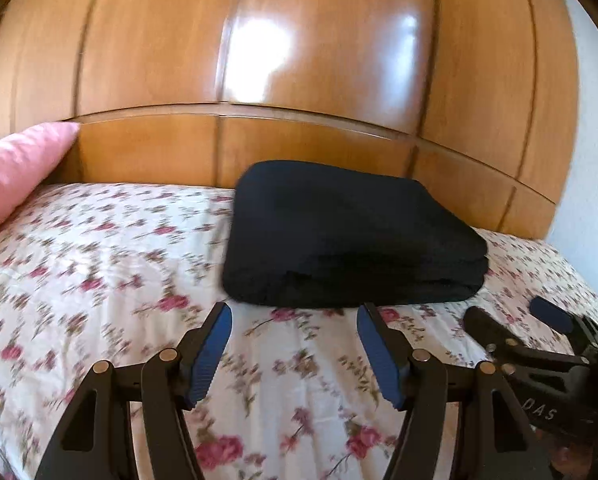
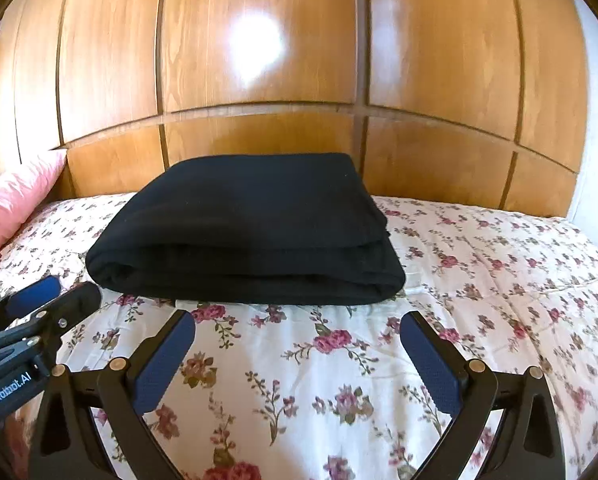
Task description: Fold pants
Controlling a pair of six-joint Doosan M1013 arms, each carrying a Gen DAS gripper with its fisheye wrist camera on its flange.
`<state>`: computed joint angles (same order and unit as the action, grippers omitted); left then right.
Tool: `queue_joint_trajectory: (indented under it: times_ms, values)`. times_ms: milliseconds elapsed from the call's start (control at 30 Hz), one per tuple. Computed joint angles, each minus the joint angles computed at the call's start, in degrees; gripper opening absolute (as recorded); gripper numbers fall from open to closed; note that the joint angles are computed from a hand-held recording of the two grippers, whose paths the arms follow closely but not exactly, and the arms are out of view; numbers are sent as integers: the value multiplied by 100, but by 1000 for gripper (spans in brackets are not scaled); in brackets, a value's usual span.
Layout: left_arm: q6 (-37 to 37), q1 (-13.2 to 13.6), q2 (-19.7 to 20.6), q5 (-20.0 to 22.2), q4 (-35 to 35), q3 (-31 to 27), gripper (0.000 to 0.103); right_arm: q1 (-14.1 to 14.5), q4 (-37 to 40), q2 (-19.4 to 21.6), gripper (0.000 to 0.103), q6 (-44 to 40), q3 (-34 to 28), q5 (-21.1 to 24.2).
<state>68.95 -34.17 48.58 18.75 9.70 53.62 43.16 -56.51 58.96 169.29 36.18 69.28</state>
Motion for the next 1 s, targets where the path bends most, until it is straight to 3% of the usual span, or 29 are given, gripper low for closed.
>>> queue_joint_trajectory:
  times_ms: [133, 367, 700, 1000]
  values:
    - [-1506, -30, -134, -107, 1268, 283, 66, 55, -54, -39, 103, 272, 98, 92]
    - [-1516, -49, -100, 75, 1419, 213, 66, 81, -206, -18, 103, 180, 76, 83]
    - [-2600, -210, -237, -276, 3253, 516, 66, 86, -328, -91, 103, 461, 230, 56]
    - [-2605, -209, -239, -276, 3250, 516, 66, 86, -360, -121, 103, 544, 294, 37]
